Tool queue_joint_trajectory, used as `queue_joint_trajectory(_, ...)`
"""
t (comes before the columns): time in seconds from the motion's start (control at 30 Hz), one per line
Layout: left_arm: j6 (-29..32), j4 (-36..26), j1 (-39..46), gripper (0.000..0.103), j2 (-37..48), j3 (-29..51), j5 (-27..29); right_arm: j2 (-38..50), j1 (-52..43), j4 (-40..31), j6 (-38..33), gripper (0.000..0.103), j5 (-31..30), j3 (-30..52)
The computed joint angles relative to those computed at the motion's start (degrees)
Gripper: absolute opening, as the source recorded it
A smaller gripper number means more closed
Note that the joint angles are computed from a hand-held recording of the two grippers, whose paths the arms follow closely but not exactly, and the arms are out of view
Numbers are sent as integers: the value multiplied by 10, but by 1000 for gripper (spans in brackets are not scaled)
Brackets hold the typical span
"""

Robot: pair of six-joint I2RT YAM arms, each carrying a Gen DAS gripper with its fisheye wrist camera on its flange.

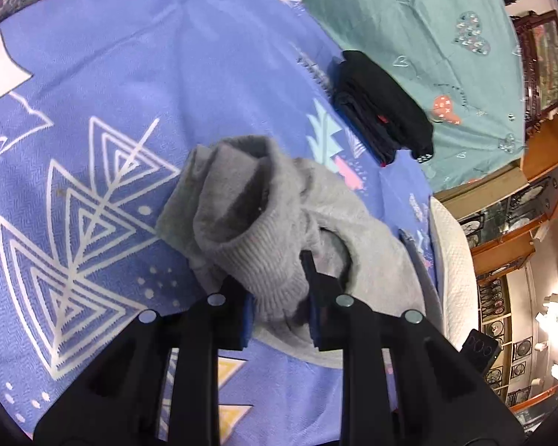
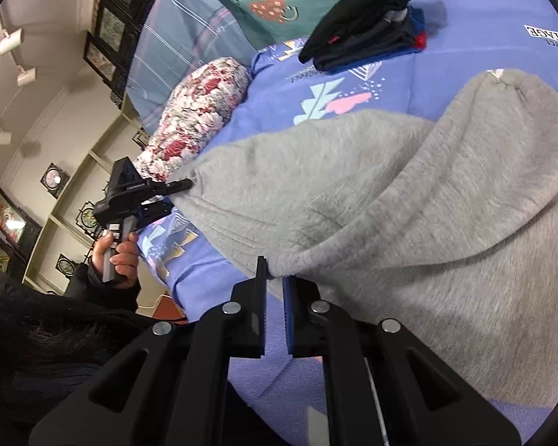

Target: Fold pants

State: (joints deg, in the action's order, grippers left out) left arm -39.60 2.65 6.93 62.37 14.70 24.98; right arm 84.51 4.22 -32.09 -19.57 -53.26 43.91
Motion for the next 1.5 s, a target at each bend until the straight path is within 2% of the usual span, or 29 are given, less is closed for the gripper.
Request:
queue_joint_trajectory(0.13, 15, 42, 37, 25, 98, 3, 33, 33, 23, -11, -8, 8, 55, 3)
queue_joint_trajectory(0.2, 23, 10, 32, 27, 85, 12, 30, 39, 27, -17, -11, 9, 69, 2)
queue_joint_trajectory(0.23, 38, -30, 33, 33, 67, 22, 34, 31, 21, -29, -21, 12, 72, 2)
queue_joint_trajectory(0.27, 46, -61, 39, 38, 45, 27, 42, 14, 16, -34, -22, 25, 83, 3)
queue_joint_trajectory(0.3, 51, -97, 42, 55, 13, 30, 38, -10, 6, -39, -20, 36, 94, 6)
queue_joint_trajectory(0.33, 52, -157, 33, 68, -46, 39, -2, -25, -7, -44, -22, 41, 93, 10)
queue_joint_trajectory(0.37, 52, -213, 21, 69, -112, 49, -52, -44, -22, -45, -16, 50, 94, 18)
queue_joint_trajectory(0.4, 56, -260, 4, 69, -164, 64, -93, -71, -38, -32, 5, 64, 110, 28)
queue_joint_trajectory(0.43, 54, -282, -16, 70, -196, 73, -123, -89, -49, -14, 26, 74, 131, 34)
queue_joint_trajectory(0.47, 44, -296, -54, 72, -225, 84, -161, -101, -52, 11, 53, 94, 158, 43)
queue_joint_trajectory(0.5, 34, -293, -103, 81, -233, 96, -197, -103, -50, 34, 81, 102, 187, 56)
queue_joint_trajectory(0.53, 27, -271, -156, 86, -221, 106, -225, -86, -42, 46, 102, 102, 205, 83)
queue_joint_trajectory(0.57, 28, -236, -206, 87, -184, 115, -241, -56, -27, 44, 113, 102, 223, 119)
queue_joint_trajectory(0.63, 30, -170, -269, 87, -78, 134, -252, 27, 28, 34, 135, 102, 304, 200)
queue_joint_trajectory(0.67, 28, -132, -291, 87, -10, 144, -244, 57, 49, 37, 141, 102, 345, 224)
queue_joint_trajectory(0.73, 28, -77, -310, 87, 96, 161, -221, 147, 110, 43, 167, 102, 491, 283)
queue_joint_trajectory(0.83, 26, -24, -324, 87, 196, 170, -221, 271, 154, 2, 177, 96, 603, 359)
queue_joint_trajectory(0.87, 30, -7, -324, 87, 199, 161, -222, 297, 164, -5, 162, 69, 641, 364)
queue_joint_trajectory(0.9, 33, 0, -323, 87, 197, 157, -218, 303, 167, -3, 150, 28, 663, 353)
queue_joint_trajectory(0.93, 39, 11, -312, 87, 187, 145, -201, 281, 162, 20, 134, 21, 672, 314)
queue_joint_trajectory(0.97, 44, 22, -300, 87, 180, 135, -184, 239, 147, 51, 124, 15, 665, 263)
queue_joint_trajectory(1.03, 44, 45, -277, 87, 177, 118, -146, 142, 85, 77, 128, 14, 611, 179)
queue_joint_trajectory(1.1, 45, 63, -262, 87, 174, 105, -121, 18, -38, 83, 146, 14, 487, 84)
queue_joint_trajectory(1.13, 50, 64, -260, 87, 175, 105, -119, -30, -95, 78, 146, 14, 409, 47)
queue_joint_trajectory(1.2, 52, 55, -268, 87, 181, 116, -124, -103, -211, 67, 126, 13, 304, -35)
queue_joint_trajectory(1.23, 57, 49, -270, 87, 188, 125, -127, -112, -261, 53, 112, 13, 255, -62)
queue_joint_trajectory(1.33, 69, 26, -271, 87, 207, 149, -130, -107, -358, 42, 76, 13, 169, -118)
queue_joint_trajectory(1.43, 68, 22, -275, 88, 212, 156, -138, -114, -367, 49, 69, 14, 150, -123)
queue_joint_trajectory(1.5, 64, 28, -275, 88, 204, 146, -138, -104, -374, 58, 79, 30, 149, -111)
